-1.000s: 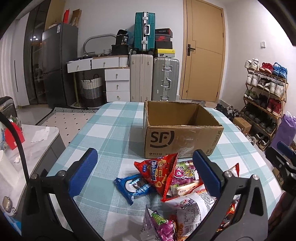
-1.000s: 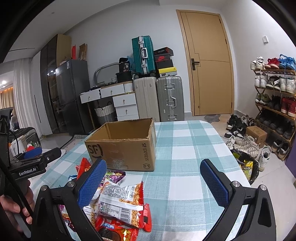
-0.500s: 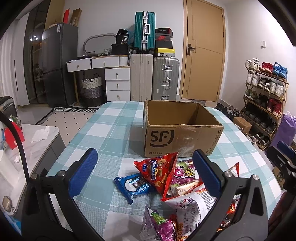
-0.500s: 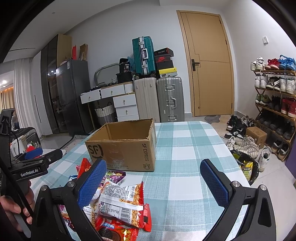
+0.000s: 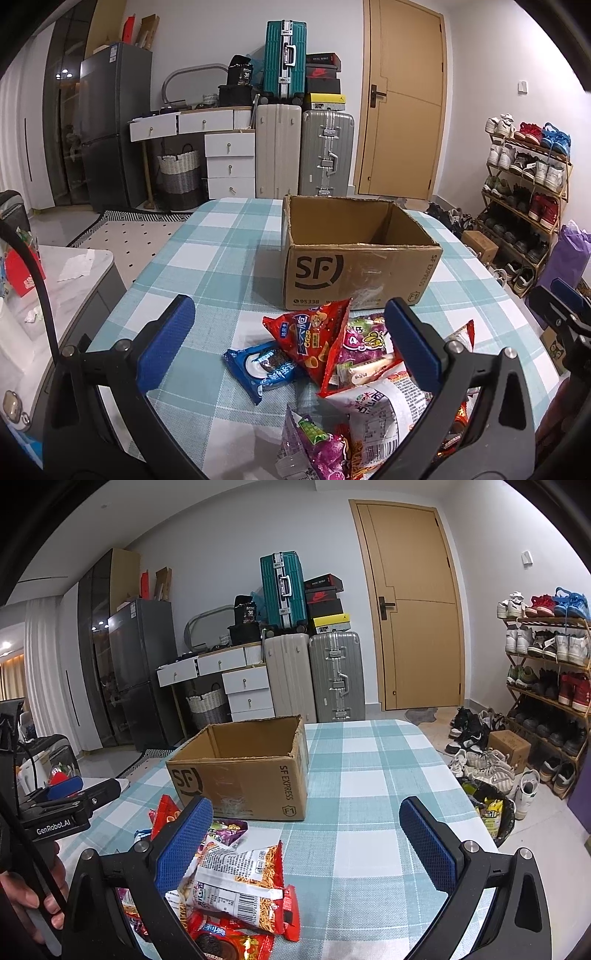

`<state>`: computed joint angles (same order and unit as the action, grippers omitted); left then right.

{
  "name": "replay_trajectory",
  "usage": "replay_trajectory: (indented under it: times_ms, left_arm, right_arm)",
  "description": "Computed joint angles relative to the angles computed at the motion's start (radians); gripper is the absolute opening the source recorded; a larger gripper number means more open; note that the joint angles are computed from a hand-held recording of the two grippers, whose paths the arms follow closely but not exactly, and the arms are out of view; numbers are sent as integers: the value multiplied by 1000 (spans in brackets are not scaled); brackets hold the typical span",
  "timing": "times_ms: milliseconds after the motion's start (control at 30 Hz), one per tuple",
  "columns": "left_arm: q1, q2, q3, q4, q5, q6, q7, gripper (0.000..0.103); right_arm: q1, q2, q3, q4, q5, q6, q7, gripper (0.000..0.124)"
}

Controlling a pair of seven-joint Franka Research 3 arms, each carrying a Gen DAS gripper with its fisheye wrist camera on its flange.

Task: Organize snacks

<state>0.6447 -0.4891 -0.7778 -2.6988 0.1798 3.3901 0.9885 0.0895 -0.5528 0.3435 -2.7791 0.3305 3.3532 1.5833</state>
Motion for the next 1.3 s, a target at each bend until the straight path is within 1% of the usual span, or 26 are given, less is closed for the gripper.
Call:
replay_trajectory:
  times_ms: [67,100,200,233,300,333,400,433,467,500,567,633,667,700,733,767,800,900,967,1033,1067,1133,1200,1233,1267,1300]
  left_arm:
    - [-15,10,13,2,7,-5,6,102]
    - [-22,14,19,4,11,-10,9,102]
    - [2,2,-13,5,13,-14,7,102]
    - [9,-1,-20,5,14,-14,5,102]
    - [37,-14,-54,7,14,-16,-3,102]
    - [42,-16,-59,9,18,-19,-7,102]
    - [24,-3,-40,8,35,-17,-9,102]
    - [5,9,-21,6,44,-6,-4,102]
    - [0,14,-17,4,46,0,2,102]
    - [0,11,-22,1,42,-1,8,102]
    - [2,5,-39,-2,39,-19,15,102]
    - [5,16,-55,7,46,-54,6,102]
    - [-7,34,-47,17,61,-78,3,102]
    - [-44,66,-16,30,84,-103,7,102]
    - [-94,101,29,40,106,-118,16,102]
    - [-116,117,45,46,123,-126,14,102]
    - [-120,120,43,47,137,-124,5,102]
    - [-98,129,6,44,172,-97,-21,102]
    - [-95,140,-9,51,190,-116,-28,102]
    - [-92,158,-22,70,221,-165,-34,102]
    - [-76,154,-41,73,235,-182,-48,102]
    - [-85,163,-33,72,258,-194,-66,102]
    - [-86,172,-27,71,286,-169,-83,102]
    - [-74,180,-38,74,302,-156,-94,102]
    - [-96,185,-16,78,312,-161,-98,102]
    - [-94,197,-18,83,325,-161,-107,102]
  right_arm:
    - [-7,0,7,-1,1,1,2,103]
    - [-24,-3,24,0,5,-2,6,103]
    - [-71,-13,71,2,5,-16,17,103]
    - [-79,-16,78,2,1,-17,19,103]
    - [-83,-20,85,-2,-9,-8,19,103]
    - [-83,-23,86,-3,-13,-6,18,103]
    - [-76,-22,81,-4,-19,-5,14,103]
    - [-65,-21,69,-4,-23,-8,11,103]
    - [-50,-16,52,-3,-26,-10,9,103]
    - [-24,-10,24,-2,-30,-15,5,103]
    - [55,2,-56,0,-39,-28,-6,103]
    - [99,5,-102,1,-43,-33,-14,103]
    - [110,4,-112,0,-44,-31,-17,103]
    - [118,2,-120,-3,-45,-26,-21,103]
    - [127,0,-128,-6,-45,-20,-25,103]
    - [136,-2,-136,-8,-45,-17,-28,103]
    - [143,-3,-144,-11,-44,-14,-30,103]
    - [173,-7,-176,-16,-39,-12,-36,103]
    - [184,-9,-189,-17,-34,-15,-36,103]
    - [200,-9,-207,-17,-29,-17,-35,103]
    - [207,-9,-215,-17,-28,-16,-35,103]
    - [225,-7,-234,-17,-26,-13,-36,103]
    - [239,-8,-248,-17,-26,-13,-40,103]
    - [242,-8,-250,-17,-26,-15,-42,103]
    - [243,-9,-252,-17,-26,-14,-43,103]
    - [249,-8,-257,-17,-27,-13,-45,103]
